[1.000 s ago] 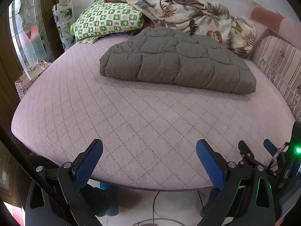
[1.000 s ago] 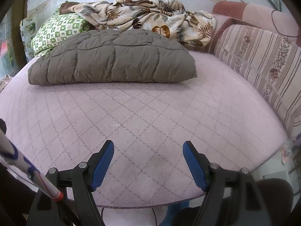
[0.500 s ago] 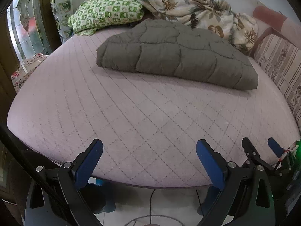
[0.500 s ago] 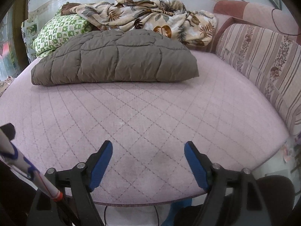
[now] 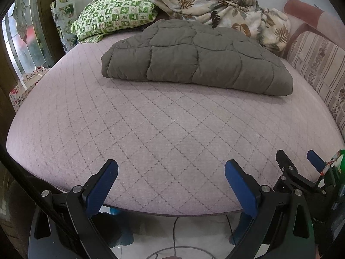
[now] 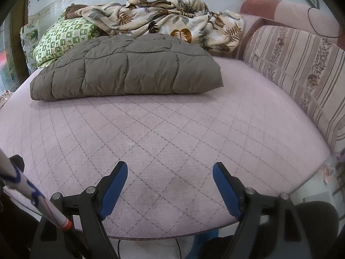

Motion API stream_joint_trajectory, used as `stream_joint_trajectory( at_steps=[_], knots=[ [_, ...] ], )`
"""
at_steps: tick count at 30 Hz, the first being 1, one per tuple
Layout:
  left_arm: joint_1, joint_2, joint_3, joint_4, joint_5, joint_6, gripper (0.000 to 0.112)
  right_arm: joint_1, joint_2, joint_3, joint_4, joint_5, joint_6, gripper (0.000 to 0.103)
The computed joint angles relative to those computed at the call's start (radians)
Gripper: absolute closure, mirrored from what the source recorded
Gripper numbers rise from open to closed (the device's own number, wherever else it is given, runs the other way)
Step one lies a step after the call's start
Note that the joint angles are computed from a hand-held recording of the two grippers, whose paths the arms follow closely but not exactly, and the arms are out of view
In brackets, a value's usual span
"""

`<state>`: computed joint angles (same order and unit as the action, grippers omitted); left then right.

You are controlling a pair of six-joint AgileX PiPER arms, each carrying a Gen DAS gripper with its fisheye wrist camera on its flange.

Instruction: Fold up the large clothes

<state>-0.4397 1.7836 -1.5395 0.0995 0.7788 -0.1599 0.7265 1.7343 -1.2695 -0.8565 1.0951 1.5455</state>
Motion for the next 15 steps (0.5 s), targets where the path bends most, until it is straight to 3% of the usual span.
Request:
stream_joint_trajectory(
  at_steps=[15],
  knots=[
    [0.002,-0.005,0.019,0.007,-0.030,-0.016,0.013,0.008,0.022,-0.021,-0.010,0.022,-0.009,0.018]
  ],
)
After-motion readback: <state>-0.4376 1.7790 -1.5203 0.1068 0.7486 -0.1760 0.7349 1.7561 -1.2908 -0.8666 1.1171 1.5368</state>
